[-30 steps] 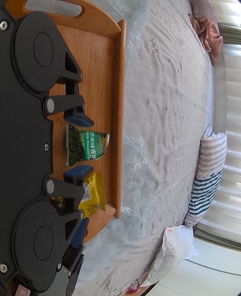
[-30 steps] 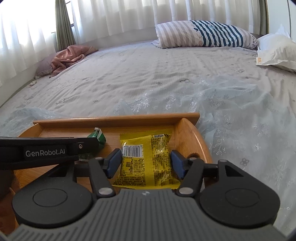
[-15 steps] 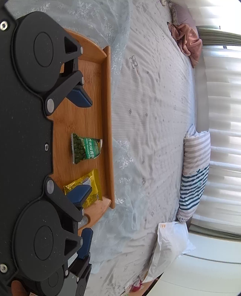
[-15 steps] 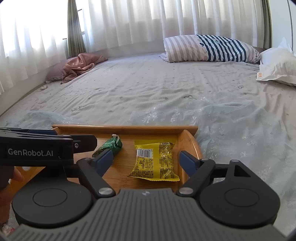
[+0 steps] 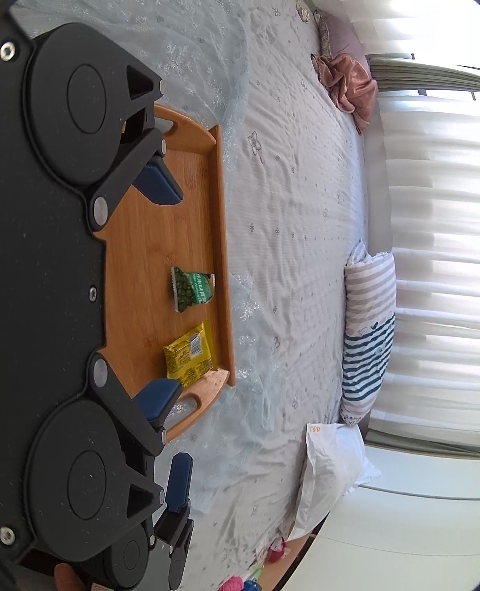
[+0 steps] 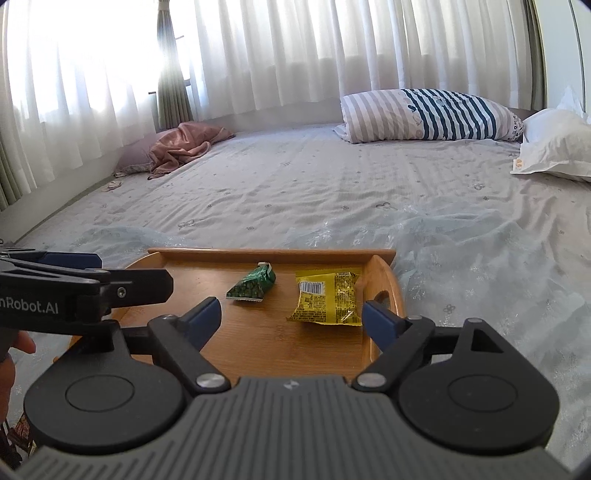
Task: Organize snacks
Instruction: 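Grasp red Biscoff packet with left tool while right tool grasps chocolate bar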
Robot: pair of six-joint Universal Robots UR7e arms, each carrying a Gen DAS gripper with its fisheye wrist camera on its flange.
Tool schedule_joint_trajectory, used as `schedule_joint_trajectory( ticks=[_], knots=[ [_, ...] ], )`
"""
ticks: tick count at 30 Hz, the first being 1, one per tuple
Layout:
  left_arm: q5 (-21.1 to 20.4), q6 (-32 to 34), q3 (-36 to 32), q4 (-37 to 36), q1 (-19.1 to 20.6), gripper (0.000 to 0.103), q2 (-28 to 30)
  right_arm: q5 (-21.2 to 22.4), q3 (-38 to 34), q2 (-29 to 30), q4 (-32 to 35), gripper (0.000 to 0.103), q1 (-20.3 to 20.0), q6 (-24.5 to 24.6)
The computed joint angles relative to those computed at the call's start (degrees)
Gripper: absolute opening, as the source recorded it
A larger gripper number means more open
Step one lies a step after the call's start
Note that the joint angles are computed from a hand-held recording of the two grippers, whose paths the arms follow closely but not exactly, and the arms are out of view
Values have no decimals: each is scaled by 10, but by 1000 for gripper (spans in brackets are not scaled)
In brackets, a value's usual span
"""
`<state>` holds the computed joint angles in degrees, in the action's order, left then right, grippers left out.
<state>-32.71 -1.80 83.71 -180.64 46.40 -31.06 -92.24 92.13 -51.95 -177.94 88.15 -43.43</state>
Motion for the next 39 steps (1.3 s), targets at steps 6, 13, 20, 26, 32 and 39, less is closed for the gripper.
schedule_joint_trajectory(
  ticks=[6, 13, 20, 26, 32, 39],
  knots=[
    [13, -10, 84, -47, -25, 102, -35, 19, 57, -38, -18, 93, -10, -3],
    [27, -41, 162, -69, -51, 103, -64, 39, 120, -73, -49, 94, -25, -10],
    [47, -68, 233, -83, -83, 92, -90, 37, 171, -92, -94, 94, -37, -23],
    [48, -132, 288, -27, -109, 54, -125, 33, 205, -101, -137, 94, -48, -31],
    [41, -231, 326, 67, -123, 20, -157, 28, 237, -105, -182, 87, -54, -49],
    [50, -316, 334, 148, -120, 17, -150, -3, 264, -101, -233, 48, -56, -42]
  ],
)
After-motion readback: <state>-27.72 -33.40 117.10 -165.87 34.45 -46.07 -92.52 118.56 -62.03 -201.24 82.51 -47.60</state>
